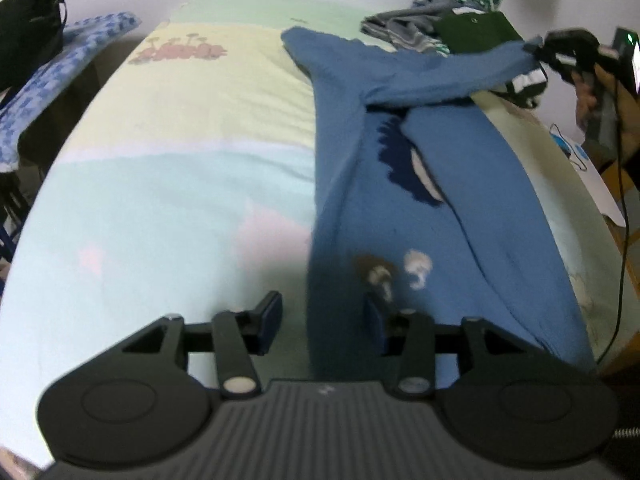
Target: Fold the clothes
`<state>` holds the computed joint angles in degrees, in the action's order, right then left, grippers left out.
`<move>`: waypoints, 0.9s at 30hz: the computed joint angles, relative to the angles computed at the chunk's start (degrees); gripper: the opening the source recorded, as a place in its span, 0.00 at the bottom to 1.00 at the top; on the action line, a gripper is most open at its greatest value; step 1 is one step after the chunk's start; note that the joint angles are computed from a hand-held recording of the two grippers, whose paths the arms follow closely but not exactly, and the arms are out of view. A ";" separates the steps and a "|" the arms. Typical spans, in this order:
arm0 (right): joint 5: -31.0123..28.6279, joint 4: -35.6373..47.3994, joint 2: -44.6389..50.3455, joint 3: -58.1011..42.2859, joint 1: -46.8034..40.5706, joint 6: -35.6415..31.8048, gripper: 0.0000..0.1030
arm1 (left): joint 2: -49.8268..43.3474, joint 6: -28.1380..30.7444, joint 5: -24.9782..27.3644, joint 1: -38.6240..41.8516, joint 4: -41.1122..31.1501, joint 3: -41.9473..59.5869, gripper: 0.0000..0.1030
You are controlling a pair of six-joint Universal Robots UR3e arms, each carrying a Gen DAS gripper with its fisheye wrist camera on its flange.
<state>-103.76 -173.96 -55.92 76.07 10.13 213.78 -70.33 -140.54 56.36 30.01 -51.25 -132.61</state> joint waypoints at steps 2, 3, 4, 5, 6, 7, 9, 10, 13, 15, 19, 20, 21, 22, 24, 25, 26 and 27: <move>-0.05 -0.12 -0.43 0.18 -0.93 -0.57 0.09 | 2.10 0.03 0.51 -0.27 -1.98 -0.52 0.41; 0.03 -0.18 -0.63 0.35 -1.37 -0.90 0.09 | 2.83 0.30 0.29 -0.03 -3.20 -0.70 0.39; 0.31 -0.22 -0.76 0.66 -1.70 -1.40 0.09 | 3.61 -0.21 0.84 -0.46 -2.94 -1.18 0.32; 0.48 -0.27 -0.80 0.96 -1.91 -2.01 0.09 | 4.35 -0.81 1.45 -0.97 -2.56 -1.68 0.27; 0.61 -0.40 -0.80 1.32 -2.03 -2.54 0.08 | 5.07 -1.42 2.09 -1.51 -2.18 -2.15 0.16; 0.68 -0.56 -0.77 1.63 -2.09 -2.99 0.08 | 5.01 -1.97 2.61 -2.12 -2.04 -1.98 0.08; 0.84 -0.95 -0.65 1.88 -2.21 -3.89 0.08 | 5.29 -3.71 3.87 -3.80 -0.73 -1.89 0.03; 0.98 -1.16 -0.60 1.95 -2.29 -4.33 0.08 | 5.69 -4.93 4.67 -4.91 0.52 -2.03 0.02; 1.35 -2.20 -0.55 1.99 -2.57 -5.91 0.08 | 8.58 -5.33 5.09 -6.77 -0.34 -1.02 0.01; 1.27 -2.85 -0.58 1.72 -2.74 -7.01 0.08 | 10.87 -4.18 2.95 -6.38 -3.98 0.42 0.01; 1.43 -5.28 -2.31 4.05 -3.98 -7.03 0.08 | 9.09 -4.41 3.96 -11.00 -1.69 1.37 0.01; 1.45 -5.97 -2.81 5.06 -4.33 -7.02 0.08 | 7.33 -5.25 4.99 -12.66 0.00 1.41 0.01; 1.47 -6.65 -3.31 6.06 -4.68 -7.01 0.08 | 5.54 -6.05 6.00 -14.29 1.59 1.51 0.01; 1.45 -7.27 -3.80 7.10 -5.01 -7.01 0.08 | 3.83 -6.77 6.72 -15.72 3.12 1.40 0.01; 1.24 -7.93 -4.47 9.18 -5.51 -7.28 0.08 | 1.20 -8.37 7.64 -17.96 5.95 1.24 0.01; 1.13 -8.06 -4.60 10.04 -5.77 -7.52 0.08 | -0.12 -9.14 8.06 -19.03 7.30 1.21 0.01; 0.99 -8.11 -4.54 10.74 -6.04 -7.76 0.08 | -0.65 -9.55 8.13 -19.77 7.59 1.36 0.01; 0.69 -8.05 -4.27 11.14 -6.27 -8.10 0.08 | -1.15 -9.94 8.18 -20.49 7.83 1.52 0.01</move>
